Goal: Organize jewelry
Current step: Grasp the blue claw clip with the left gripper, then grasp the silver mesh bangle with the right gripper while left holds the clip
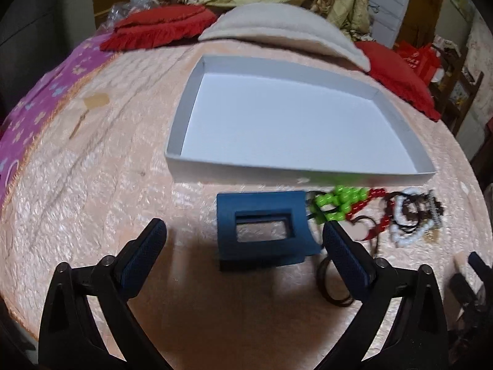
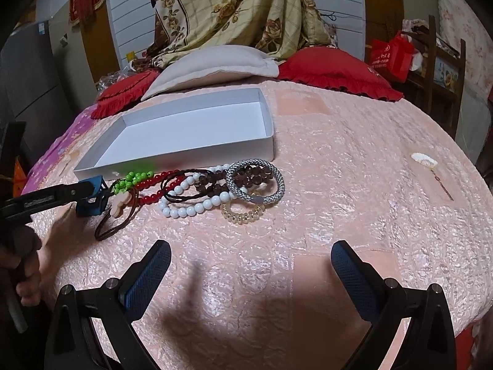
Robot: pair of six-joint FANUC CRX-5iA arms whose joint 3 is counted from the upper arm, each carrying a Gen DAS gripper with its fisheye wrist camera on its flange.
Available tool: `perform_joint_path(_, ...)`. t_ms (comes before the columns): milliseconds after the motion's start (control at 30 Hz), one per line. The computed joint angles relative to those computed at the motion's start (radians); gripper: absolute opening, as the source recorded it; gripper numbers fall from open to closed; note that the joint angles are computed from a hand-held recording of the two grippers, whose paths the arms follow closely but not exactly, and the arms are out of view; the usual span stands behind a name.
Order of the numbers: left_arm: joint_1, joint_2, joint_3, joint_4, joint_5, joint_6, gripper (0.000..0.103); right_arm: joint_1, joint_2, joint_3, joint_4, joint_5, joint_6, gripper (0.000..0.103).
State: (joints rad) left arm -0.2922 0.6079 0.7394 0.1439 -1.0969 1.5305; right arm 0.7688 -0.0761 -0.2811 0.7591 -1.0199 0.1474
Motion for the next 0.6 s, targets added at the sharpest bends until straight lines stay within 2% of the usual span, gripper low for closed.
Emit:
perform_joint_path(33,0.005,0.007,0.005,0.014,-0.012,-0.002,0.094,-0.003,-0.007,-0.006,0.002,0.002,-0.007,0.103)
perform_joint_path(67,0.012,0.014,0.004,0.039,-0.024,-0.008,0.088,-0.006,-0.013,-0.011,0.003,0.003,-0.011,0.103)
perform_joint_path(133,0.012,0.005,-0.009,0.035,-0.010,-0.012,0.079,-0.018,-0.030,-0.024,-0.005,0.008,-0.017,0.103)
perform_joint_path(167,0.014,0.003,-0.014,0.043,-0.007,-0.018,0.069,-0.024,-0.038,-0.029,-0.015,0.015,-0.015,0.103)
perform_joint_path(200,0.014,-0.006,-0.029,0.044,0.006,-0.022,0.065,-0.034,-0.047,-0.035,-0.031,0.031,-0.006,0.103)
perform_joint_path(267,0.017,-0.020,-0.051,0.039,0.021,-0.013,0.065,-0.056,-0.059,-0.035,-0.071,0.069,0.046,0.103)
perform_joint_path(367,0.025,-0.032,-0.072,0.046,0.034,-0.001,0.065,-0.093,-0.059,-0.008,-0.132,0.126,0.198,0.096)
perform_joint_path(433,0.027,-0.027,-0.065,0.046,0.027,0.005,0.065,-0.124,-0.044,0.033,-0.196,0.159,0.358,0.085)
perform_joint_path(500,0.023,-0.026,-0.060,0.031,0.027,0.011,0.065,-0.146,-0.027,0.062,-0.236,0.184,0.461,0.079)
perform_joint_path(567,0.017,-0.025,-0.054,0.014,0.025,0.015,0.065,-0.176,-0.015,0.082,-0.294,0.232,0.551,0.064)
perform_joint_path(600,0.017,-0.025,-0.053,0.013,0.024,0.016,0.065,-0.186,-0.009,0.091,-0.328,0.249,0.579,0.054)
